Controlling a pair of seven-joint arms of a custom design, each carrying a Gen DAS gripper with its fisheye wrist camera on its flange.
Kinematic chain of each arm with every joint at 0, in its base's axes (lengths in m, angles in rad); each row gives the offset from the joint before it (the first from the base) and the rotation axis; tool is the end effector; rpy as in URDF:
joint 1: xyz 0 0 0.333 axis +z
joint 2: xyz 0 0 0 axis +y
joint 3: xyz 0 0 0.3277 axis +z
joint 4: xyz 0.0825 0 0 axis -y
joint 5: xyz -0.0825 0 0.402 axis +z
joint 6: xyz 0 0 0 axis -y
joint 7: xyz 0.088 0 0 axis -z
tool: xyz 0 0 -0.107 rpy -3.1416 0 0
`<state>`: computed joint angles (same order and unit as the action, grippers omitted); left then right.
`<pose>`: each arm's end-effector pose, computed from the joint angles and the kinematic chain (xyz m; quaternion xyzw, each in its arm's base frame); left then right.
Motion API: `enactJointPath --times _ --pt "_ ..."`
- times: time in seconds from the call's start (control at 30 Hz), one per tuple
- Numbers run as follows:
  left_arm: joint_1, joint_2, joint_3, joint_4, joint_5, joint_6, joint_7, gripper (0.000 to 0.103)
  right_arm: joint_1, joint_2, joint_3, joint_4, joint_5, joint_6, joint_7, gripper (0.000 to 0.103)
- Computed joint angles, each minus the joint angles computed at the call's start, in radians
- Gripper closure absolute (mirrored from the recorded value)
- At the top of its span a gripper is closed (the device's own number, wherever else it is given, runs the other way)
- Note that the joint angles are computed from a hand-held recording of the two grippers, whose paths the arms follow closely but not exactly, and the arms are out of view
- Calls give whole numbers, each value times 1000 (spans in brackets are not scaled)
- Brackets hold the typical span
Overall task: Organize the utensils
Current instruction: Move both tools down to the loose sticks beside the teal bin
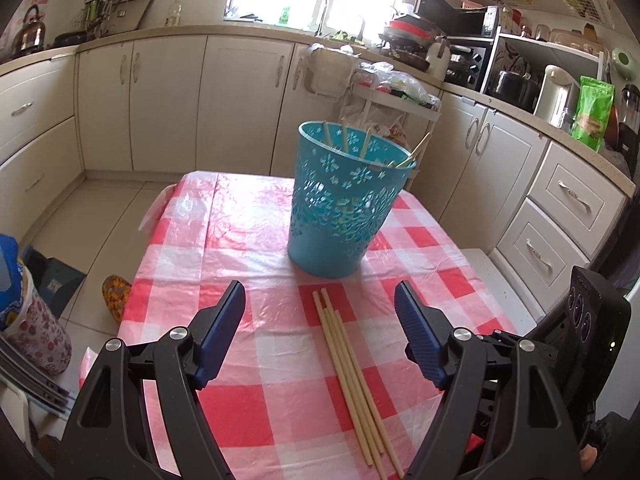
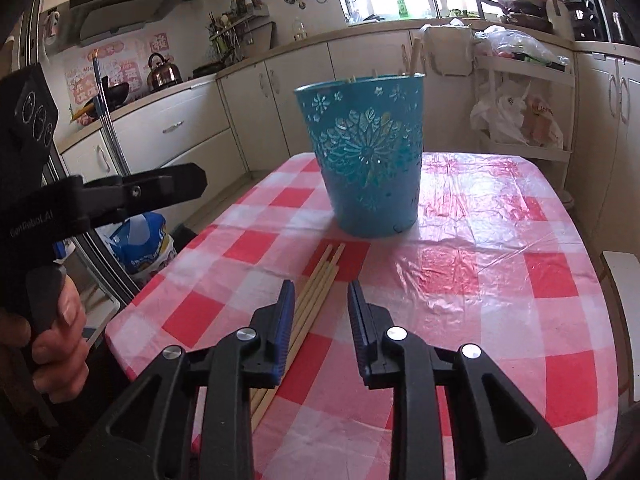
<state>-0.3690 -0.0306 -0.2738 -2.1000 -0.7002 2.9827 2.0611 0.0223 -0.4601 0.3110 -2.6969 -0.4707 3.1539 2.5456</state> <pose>0.5029 -0.3223 0.5328 -0.4551 0.7635 -0.4414 0.1227 0.3936 0.1843 0.4619 -0.5925 0.6772 -0.2158 0.3792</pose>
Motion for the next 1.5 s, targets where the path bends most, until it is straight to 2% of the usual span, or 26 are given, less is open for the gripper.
enactJointPath --times 0.1,0.33,0.43,0.63,0.87,1.0,1.07,1.27,1.5 --pt "16 -16 3 -28 92 -20 -96 30 60 6 -37 3 17 -56 -17 75" --pt "40 -33 17 -62 197 -72 -205 30 151 41 -93 32 33 -167 -38 75" --pt "55 -33 21 -70 259 -103 -256 30 173 76 -109 62 35 -207 -42 75" --pt "69 -25 28 -80 296 -136 -290 30 207 140 -135 126 28 -261 -57 75" --pt "66 49 16 -14 369 -171 -324 29 237 184 -160 183 14 -353 -107 76" --pt "51 125 9 61 434 -201 -366 29 235 171 -172 169 13 -350 -111 81" --pt "35 166 14 104 495 -212 -405 29 230 161 -177 155 13 -339 -108 89" --pt "-6 264 39 215 622 -261 -496 29 214 137 -183 123 12 -313 -103 92" --pt "-54 297 79 264 785 -293 -605 29 217 136 -193 111 47 -281 -122 92"
